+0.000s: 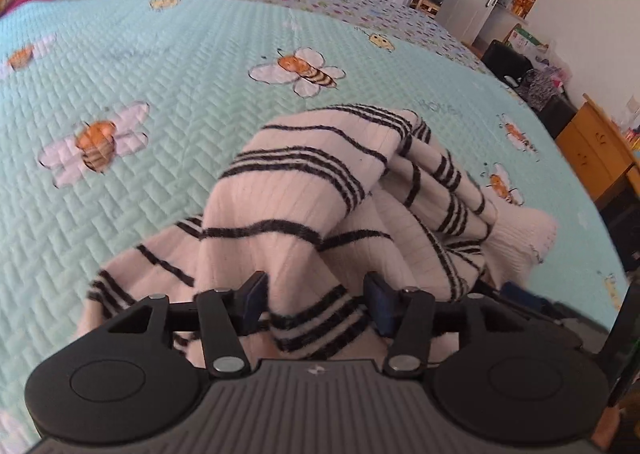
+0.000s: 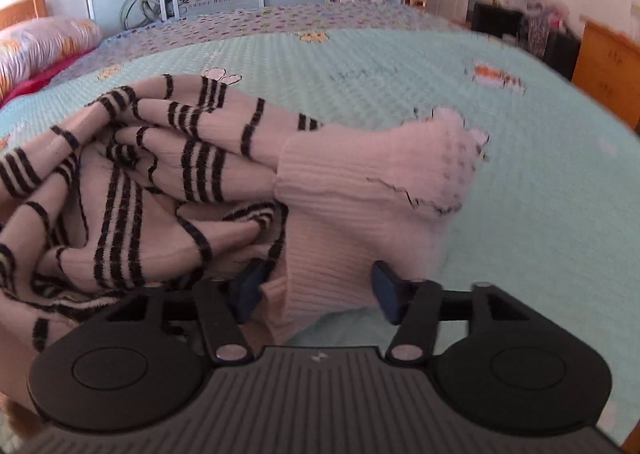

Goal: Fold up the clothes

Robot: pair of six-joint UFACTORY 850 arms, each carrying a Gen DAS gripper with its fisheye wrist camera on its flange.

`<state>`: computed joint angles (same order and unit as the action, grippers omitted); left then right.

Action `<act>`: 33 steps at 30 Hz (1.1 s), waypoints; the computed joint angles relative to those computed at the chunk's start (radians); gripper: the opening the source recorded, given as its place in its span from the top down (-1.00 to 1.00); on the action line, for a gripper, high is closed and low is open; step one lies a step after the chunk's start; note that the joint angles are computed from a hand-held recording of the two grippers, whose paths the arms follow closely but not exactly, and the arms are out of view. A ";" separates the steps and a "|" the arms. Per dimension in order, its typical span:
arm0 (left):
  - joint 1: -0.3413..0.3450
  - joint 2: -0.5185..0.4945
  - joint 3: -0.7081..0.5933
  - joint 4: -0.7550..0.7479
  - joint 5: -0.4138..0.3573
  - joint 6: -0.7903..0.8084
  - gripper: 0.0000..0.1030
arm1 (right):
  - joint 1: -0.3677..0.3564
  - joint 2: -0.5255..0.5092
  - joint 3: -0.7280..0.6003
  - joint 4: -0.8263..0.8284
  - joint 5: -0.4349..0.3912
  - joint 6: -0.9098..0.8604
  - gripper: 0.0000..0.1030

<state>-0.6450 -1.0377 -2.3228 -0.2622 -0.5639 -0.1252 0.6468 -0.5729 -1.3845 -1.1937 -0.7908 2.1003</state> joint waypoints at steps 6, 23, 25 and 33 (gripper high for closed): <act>0.005 -0.145 -0.240 0.006 -0.118 -0.074 -0.40 | -0.007 0.083 0.118 -0.094 0.066 0.265 0.31; 0.062 0.159 0.116 0.619 0.279 -0.663 0.89 | 0.028 0.117 0.140 -0.106 -0.066 0.284 0.53; 0.055 0.204 0.172 0.671 0.316 -0.685 0.89 | 0.038 0.087 0.097 -0.124 -0.090 0.246 -0.12; 0.044 0.286 0.274 0.688 0.342 -0.647 0.88 | 0.016 0.063 0.063 -0.060 -0.043 0.146 -0.30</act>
<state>-0.6010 -0.7518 -2.0484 0.4263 -0.2220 -0.7721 0.6628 -0.5102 -1.3212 -1.2541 -0.8341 2.2465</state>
